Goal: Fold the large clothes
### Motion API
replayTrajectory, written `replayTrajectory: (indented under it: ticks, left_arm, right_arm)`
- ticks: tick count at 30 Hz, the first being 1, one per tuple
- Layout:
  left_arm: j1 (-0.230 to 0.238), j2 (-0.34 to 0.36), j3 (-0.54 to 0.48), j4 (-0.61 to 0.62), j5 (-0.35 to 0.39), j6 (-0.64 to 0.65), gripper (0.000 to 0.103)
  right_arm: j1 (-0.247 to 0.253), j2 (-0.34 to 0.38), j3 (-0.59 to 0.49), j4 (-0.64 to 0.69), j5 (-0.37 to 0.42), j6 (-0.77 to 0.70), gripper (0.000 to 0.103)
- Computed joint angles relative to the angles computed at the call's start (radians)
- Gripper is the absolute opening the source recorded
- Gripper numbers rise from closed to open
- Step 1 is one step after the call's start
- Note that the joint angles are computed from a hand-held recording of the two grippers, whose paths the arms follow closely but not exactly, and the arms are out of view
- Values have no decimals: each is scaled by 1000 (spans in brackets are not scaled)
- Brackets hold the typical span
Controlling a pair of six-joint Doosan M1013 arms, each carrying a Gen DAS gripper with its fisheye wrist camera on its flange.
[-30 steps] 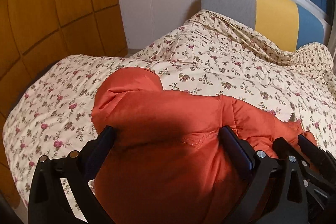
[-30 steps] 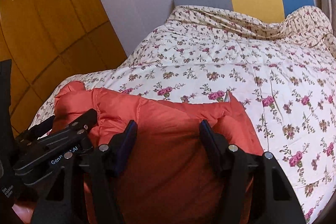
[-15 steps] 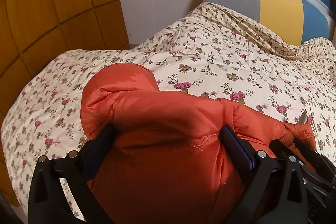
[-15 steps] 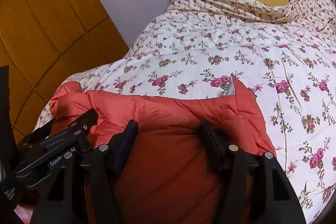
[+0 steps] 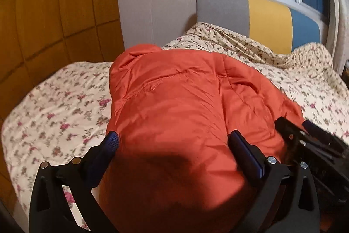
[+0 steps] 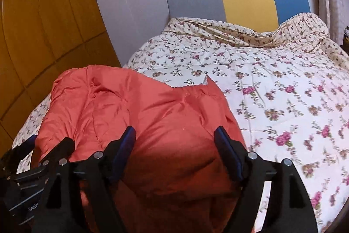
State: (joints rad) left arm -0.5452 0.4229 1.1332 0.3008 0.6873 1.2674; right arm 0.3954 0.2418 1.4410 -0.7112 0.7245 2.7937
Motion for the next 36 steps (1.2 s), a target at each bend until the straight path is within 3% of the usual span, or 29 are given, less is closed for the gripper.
replayTrajectory:
  ticks: [6, 11, 16, 22, 29, 36]
  left_arm:
    - [24, -61, 49, -147, 24, 111, 100]
    - [21, -154, 156, -92, -6, 58, 100]
    - [29, -244, 250, -86, -43, 27, 100]
    - [20, -323, 323, -8, -70, -35, 100]
    - [16, -385, 376, -28, -80, 18, 100]
    - [19, -393, 374, -47, -73, 7, 100]
  right_arm:
    - [38, -83, 74, 71, 9, -17, 101]
    - [97, -127, 104, 77, 99, -39, 101]
    - [191, -164, 124, -74, 208, 64, 101]
    - [271, -202, 150, -192, 242, 165, 101]
    - [308, -210, 143, -241, 299, 155, 101]
    - [317, -220, 148, -245, 291, 161, 101]
